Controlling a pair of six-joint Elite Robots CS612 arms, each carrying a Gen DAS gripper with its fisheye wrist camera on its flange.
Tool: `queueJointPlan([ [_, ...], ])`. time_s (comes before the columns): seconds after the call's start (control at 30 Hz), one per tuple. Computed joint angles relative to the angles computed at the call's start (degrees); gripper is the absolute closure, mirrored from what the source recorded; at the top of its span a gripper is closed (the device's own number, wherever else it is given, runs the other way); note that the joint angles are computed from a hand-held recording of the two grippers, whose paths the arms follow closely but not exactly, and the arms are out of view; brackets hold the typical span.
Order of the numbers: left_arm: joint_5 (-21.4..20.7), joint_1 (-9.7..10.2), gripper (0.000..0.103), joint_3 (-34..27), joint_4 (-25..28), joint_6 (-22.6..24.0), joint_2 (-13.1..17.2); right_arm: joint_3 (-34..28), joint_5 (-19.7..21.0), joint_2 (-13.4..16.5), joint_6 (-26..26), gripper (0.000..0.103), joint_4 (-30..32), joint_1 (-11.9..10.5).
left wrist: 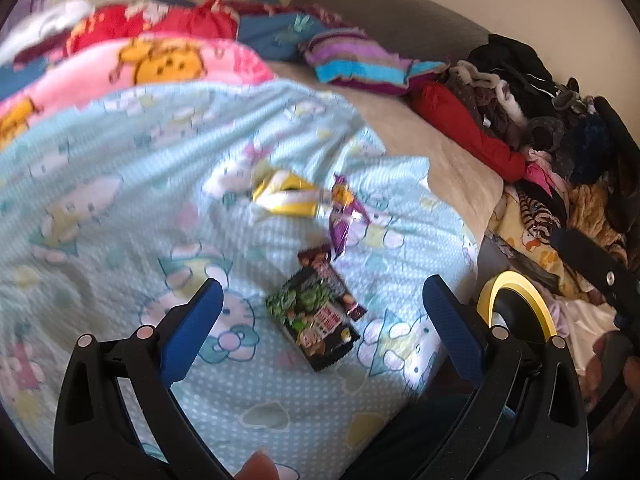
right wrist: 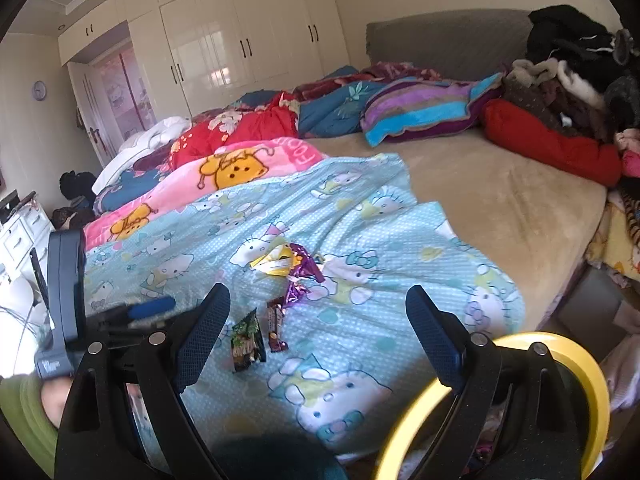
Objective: Collect trash
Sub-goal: 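Move both open tools back toward the remaining wrappers on the blanket, then grasp the green snack packet with the left tool while the right grasps a purple wrapper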
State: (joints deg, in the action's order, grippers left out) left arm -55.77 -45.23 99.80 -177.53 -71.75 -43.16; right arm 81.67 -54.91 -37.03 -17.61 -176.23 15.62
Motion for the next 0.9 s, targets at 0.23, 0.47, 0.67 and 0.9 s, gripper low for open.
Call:
queueJointPlan([
  [0.23,-5.27,1.04,0.012,-0.3,-2.02,-1.11,1.65,-5.33,-2.48,3.0,-0.22,0.016,5.58,1.75],
  [0.47,-10.4,2.02,0.02,-1.63,-5.1,-2.19,3.73,-10.41,-6.38,5.76,-2.53,0.016,12.03,3.5],
  [0.67,-12.65,2.64,0.026,-2.49,-4.8,-5.12,4.85,-16.04,-9.13,8.34,-5.25,0.016,19.96,4.99],
  [0.9,-12.58,2.74,0.032,-3.03,-3.74,-5.24,5.23,-21.29,-9.64,11.28,-2.27,0.016,24.37,6.26],
])
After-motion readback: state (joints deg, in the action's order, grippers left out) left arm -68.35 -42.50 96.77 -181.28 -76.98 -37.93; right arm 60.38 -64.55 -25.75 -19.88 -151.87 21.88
